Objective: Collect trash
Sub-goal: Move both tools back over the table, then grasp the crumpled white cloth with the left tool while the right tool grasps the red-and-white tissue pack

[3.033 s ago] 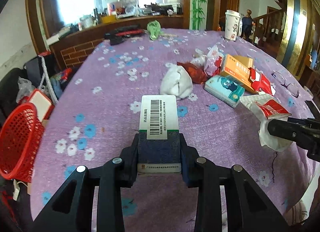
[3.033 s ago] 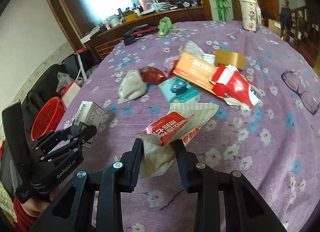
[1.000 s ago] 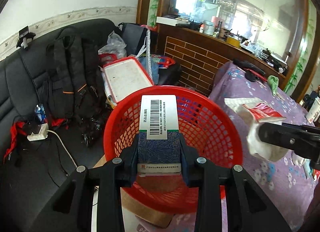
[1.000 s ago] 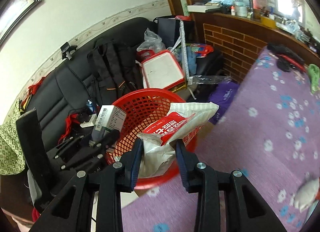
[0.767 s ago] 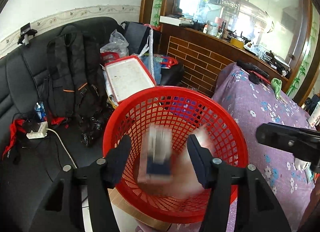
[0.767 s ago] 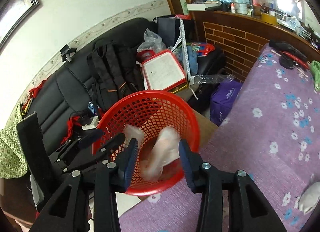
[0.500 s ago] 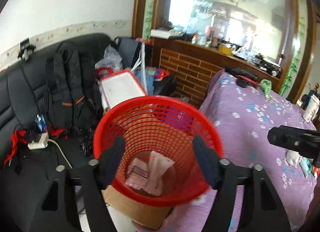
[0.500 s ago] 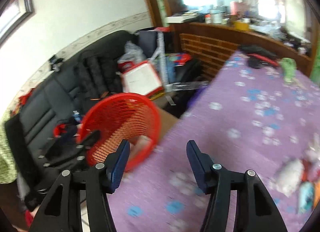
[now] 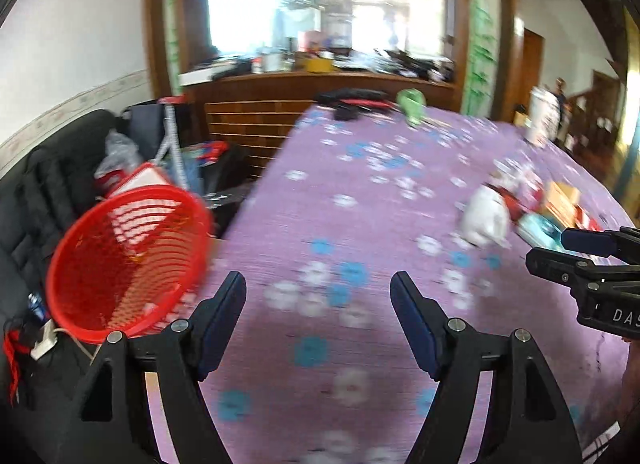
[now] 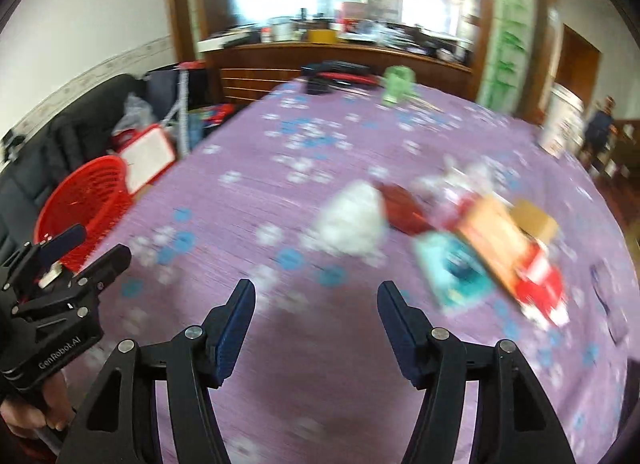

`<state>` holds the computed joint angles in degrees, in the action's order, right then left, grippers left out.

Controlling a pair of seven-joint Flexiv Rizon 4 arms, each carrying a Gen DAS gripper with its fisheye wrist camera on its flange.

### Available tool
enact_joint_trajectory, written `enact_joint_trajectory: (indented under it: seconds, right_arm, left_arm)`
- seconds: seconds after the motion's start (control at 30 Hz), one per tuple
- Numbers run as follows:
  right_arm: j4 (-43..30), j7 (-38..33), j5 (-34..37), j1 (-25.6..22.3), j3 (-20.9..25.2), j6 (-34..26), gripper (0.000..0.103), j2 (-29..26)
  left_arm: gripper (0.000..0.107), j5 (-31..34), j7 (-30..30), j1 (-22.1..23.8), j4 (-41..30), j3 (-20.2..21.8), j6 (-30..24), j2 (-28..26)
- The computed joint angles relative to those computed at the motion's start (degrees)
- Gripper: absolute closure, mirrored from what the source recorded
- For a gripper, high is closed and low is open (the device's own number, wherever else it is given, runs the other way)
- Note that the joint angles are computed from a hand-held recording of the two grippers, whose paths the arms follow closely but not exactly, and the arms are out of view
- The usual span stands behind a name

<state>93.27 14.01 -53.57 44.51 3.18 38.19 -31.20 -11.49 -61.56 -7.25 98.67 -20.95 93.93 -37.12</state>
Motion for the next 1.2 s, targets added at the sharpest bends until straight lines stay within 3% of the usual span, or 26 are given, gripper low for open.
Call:
enact_joint_trajectory:
  seconds: [0.33, 0.8, 1.0, 1.2]
  right_arm:
    - [13.2, 11.7, -0.5, -1.3, 4.2, -4.8, 0.033, 8.3]
    - [22.6, 22.3, -4.8, -5.2, 6.7, -0.1, 0.033, 14.1]
    - [26.3, 27.0, -7.0, -7.1, 7.7, 1.8, 0.033, 16.8]
    - [29.4, 30.0, -8.4, -8.8, 8.5, 3.5, 0.033, 18.9]
  left_arm:
    - [0.033, 0.7, 1.8, -6.4, -0.5, 2.0, -4.4, 0.4]
    - [0.033, -0.2, 3.2, -11.9, -4.1, 5.4, -11.7, 0.1]
    - [0.033, 0.4, 2.1, -15.9, -10.9, 8.8, -17.2, -2.5]
    - [0.034, 2.7, -3.7, -21.4, -24.8, 14.0, -26.6, -9.2]
